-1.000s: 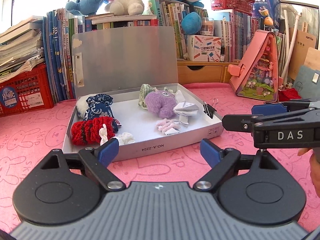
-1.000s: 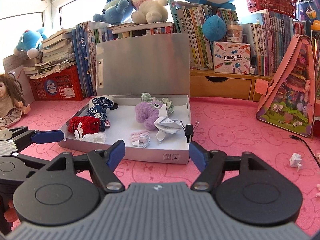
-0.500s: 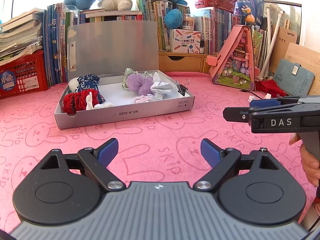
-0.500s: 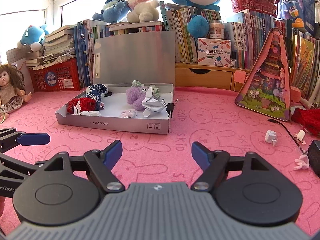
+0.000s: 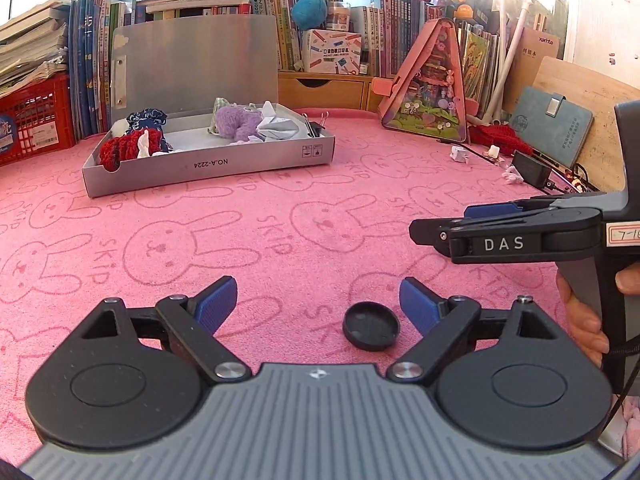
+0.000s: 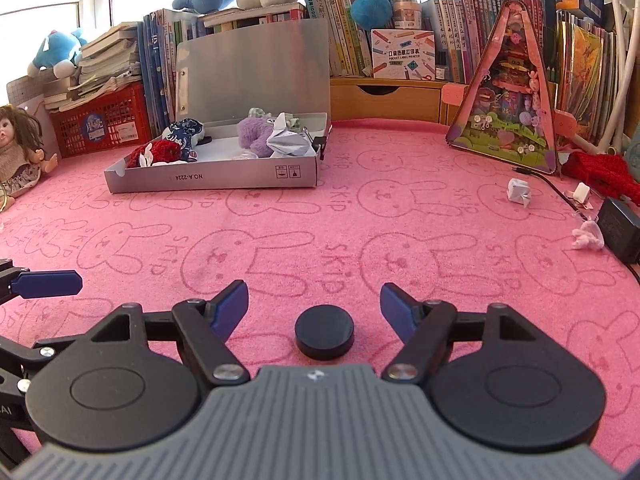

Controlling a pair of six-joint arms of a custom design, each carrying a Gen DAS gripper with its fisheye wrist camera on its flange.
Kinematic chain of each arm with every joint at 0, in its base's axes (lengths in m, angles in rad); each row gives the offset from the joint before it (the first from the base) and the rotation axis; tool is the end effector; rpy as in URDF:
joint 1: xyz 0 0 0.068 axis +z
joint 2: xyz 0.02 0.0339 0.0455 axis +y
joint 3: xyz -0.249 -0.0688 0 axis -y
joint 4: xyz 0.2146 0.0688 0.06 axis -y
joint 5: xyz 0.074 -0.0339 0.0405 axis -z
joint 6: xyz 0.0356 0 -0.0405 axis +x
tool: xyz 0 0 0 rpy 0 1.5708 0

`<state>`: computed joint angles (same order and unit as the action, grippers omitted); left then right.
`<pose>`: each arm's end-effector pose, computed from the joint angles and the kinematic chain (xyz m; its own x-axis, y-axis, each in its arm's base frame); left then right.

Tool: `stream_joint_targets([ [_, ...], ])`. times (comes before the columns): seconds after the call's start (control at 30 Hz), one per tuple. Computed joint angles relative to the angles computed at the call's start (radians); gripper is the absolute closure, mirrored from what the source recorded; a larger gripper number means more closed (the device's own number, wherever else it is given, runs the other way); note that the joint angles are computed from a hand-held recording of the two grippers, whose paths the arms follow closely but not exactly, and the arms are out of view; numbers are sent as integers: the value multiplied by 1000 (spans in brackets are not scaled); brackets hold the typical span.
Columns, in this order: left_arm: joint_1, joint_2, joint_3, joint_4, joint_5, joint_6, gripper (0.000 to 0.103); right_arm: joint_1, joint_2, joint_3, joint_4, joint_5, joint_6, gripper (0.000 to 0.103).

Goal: Organize objects
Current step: 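Move both grippers to the black round cap and close them on it, then lift the black cap with both grippers and carry it toward the box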

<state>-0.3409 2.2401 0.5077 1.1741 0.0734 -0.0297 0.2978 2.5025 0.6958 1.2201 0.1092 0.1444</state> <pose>0.2744 -0.1001 0.0293 -0.5107 0.1497 -0.8466 0.3771 0.9240 -0.0640 0.3062 0.0899 -0.0212 -0.5531 -0.0201 -0.8328 -0.1266 0.9901 0.0601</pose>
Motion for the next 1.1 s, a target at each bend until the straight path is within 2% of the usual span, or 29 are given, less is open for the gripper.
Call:
stream_joint_targets([
  [0.17, -40, 16, -30, 46, -14, -1, 23, 14, 20, -4, 32, 22, -4, 25],
  [0.33, -68, 38, -24, 53, -34, -14, 41, 32, 35, 3, 43, 58, -13, 28],
  [0.47, -88, 52, -26, 77, -82, -13, 48, 53, 42, 5, 50, 90, -39, 32],
  [0.57, -82, 45, -30, 76, -76, -21, 56, 57, 23, -6, 26, 97, -36, 34],
  [0.63, -74, 40, -35, 76, -70, -27, 66, 52, 15, -26, 36, 90, -14, 36],
  [0.7, -69, 38, -37, 80, -69, -34, 66, 47, 9, -27, 20, 78, 6, 41],
  [0.77, -65, 36, -42, 90, -69, -36, 66, 53, 9, -20, 2, 92, 2, 54],
  [0.87, -57, 26, -55, 112, -75, -35, 66, 66, 7, -22, 3, 109, -11, 65],
  [1.1, -30, 8, -69, 128, -98, -47, 66, 93, -10, -38, 23, 101, -2, 66],
])
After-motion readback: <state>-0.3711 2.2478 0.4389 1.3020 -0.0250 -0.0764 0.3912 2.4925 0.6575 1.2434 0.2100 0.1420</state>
